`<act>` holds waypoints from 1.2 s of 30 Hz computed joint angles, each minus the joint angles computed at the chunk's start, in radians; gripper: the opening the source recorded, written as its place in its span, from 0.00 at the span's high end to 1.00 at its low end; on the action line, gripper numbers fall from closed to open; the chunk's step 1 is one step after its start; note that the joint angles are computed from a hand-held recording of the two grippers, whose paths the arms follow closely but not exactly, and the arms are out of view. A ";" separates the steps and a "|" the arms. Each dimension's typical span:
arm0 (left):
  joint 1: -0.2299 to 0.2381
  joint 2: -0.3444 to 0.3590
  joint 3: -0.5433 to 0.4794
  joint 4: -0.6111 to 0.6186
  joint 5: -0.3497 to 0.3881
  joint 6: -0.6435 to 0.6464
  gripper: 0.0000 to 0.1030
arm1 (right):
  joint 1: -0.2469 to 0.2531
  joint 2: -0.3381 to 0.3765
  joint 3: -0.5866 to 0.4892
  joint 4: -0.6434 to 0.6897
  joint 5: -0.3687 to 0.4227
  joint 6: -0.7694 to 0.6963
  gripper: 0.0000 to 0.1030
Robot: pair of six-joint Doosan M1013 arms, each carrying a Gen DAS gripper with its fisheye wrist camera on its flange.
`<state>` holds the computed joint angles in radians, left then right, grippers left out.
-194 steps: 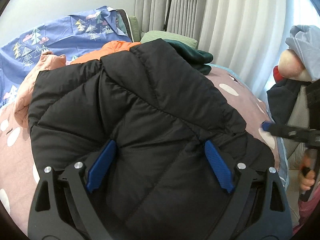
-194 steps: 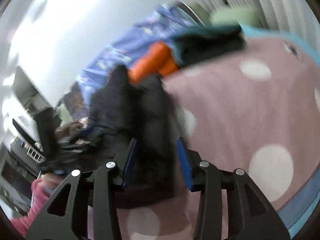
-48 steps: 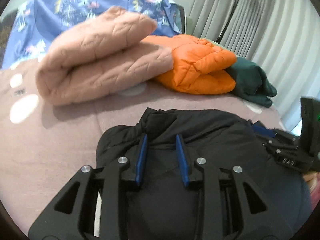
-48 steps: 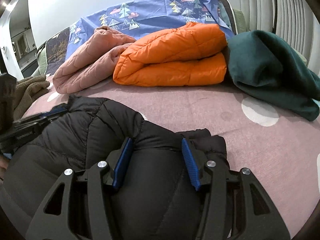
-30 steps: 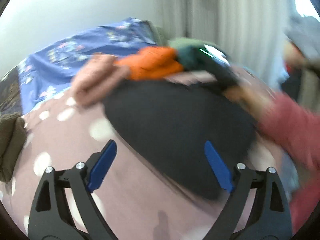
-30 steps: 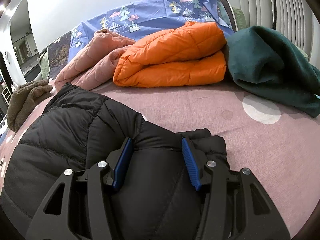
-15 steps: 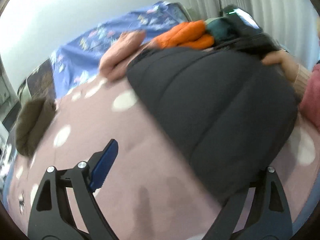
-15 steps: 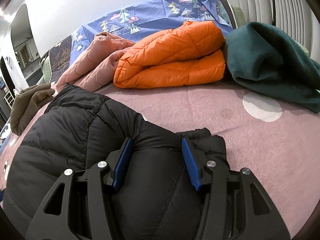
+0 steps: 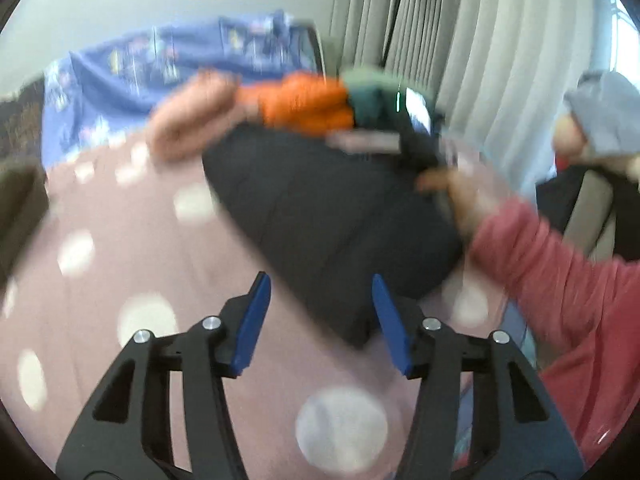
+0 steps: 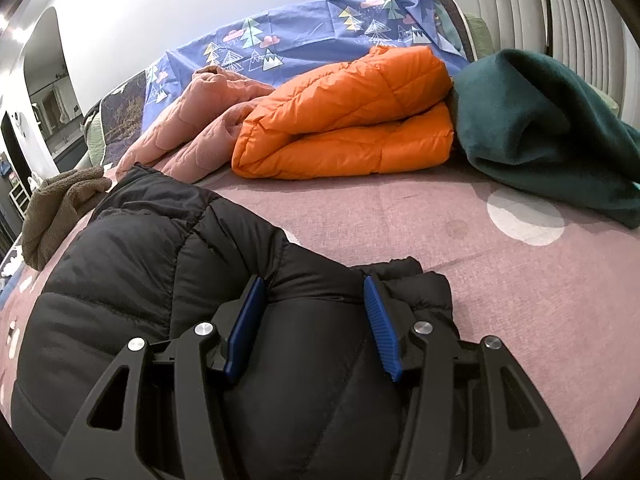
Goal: Fold large clothes
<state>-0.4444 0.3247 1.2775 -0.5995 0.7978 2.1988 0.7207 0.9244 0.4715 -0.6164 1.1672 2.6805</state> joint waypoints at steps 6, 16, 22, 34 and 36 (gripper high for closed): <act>-0.016 0.169 -0.221 -0.080 -0.045 -0.003 0.47 | 0.002 0.004 -0.010 -0.003 0.010 -0.002 0.50; -0.057 0.271 -0.277 0.150 0.007 -0.112 0.44 | 0.007 0.020 -0.040 -0.008 0.032 -0.011 0.49; -0.049 0.279 -0.345 0.140 0.017 -0.137 0.42 | 0.008 0.022 -0.045 -0.010 0.034 -0.009 0.49; -0.038 0.604 -0.855 0.324 0.267 -0.433 0.36 | 0.006 0.026 -0.051 -0.003 0.038 -0.001 0.49; -0.044 0.565 -0.774 0.343 0.196 -0.419 0.36 | 0.007 0.026 -0.050 -0.004 0.041 -0.003 0.49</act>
